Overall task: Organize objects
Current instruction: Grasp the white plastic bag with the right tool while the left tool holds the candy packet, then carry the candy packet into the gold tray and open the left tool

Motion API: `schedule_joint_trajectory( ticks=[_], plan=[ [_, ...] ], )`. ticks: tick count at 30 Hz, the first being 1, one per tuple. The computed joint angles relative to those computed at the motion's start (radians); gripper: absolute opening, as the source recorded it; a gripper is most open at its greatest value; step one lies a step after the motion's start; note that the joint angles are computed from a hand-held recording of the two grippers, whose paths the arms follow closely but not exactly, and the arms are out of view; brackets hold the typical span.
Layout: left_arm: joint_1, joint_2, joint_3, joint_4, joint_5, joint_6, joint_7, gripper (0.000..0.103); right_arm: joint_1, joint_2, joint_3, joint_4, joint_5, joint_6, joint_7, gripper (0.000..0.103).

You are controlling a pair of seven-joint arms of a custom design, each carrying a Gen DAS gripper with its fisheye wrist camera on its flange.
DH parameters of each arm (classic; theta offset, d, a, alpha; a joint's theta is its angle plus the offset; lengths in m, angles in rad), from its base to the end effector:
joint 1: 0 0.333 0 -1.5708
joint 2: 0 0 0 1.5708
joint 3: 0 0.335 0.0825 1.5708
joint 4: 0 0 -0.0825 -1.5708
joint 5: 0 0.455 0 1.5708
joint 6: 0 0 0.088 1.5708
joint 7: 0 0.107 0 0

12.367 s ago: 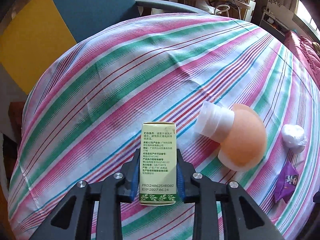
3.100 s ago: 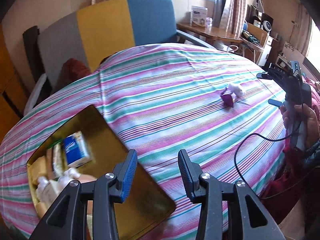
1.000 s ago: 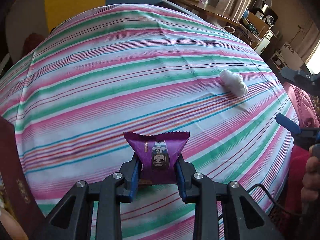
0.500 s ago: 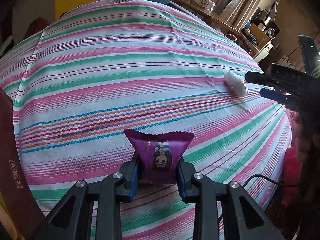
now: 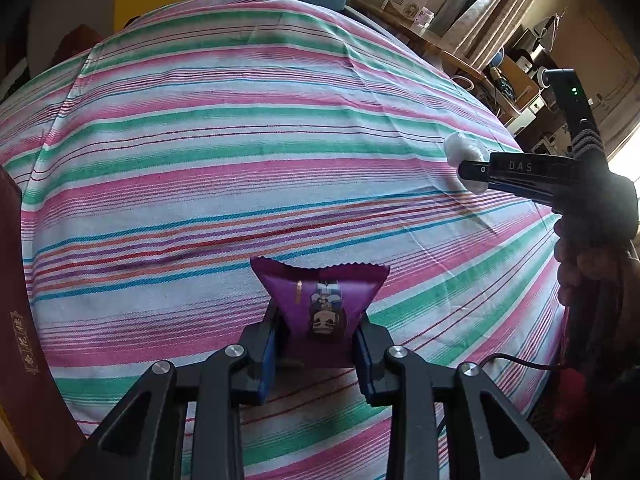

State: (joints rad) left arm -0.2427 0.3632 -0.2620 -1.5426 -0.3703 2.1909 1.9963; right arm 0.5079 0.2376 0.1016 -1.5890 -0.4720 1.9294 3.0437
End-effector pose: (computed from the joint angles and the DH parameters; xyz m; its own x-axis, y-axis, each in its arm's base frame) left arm 0.6773 -0.3593 0.4788 -0.6797 -0.6726 0.2926 -0.7270 0.5652 -0.3899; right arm 0.6122 0.3812 0.5138 -0.6563 -0.7539 -0.0292 -0.6751 0.6041 -0.4235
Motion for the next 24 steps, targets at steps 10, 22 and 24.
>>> schedule_joint_trajectory(
  ticks=[10, 22, 24],
  plan=[
    [0.02, -0.086, 0.009, -0.074, -0.009, 0.061, 0.023, 0.031, 0.04, 0.074, 0.025, 0.075, 0.061, 0.2, -0.037, 0.032],
    [0.074, -0.289, 0.043, -0.25, -0.15, 0.185, 0.178, 0.031, 0.105, 0.178, -0.001, 0.197, 0.059, 0.171, -0.183, 0.032],
    [0.079, -0.311, 0.051, -0.271, -0.163, 0.194, 0.192, 0.031, 0.112, 0.185, -0.005, 0.209, 0.053, 0.158, -0.194, 0.032]
  ],
)
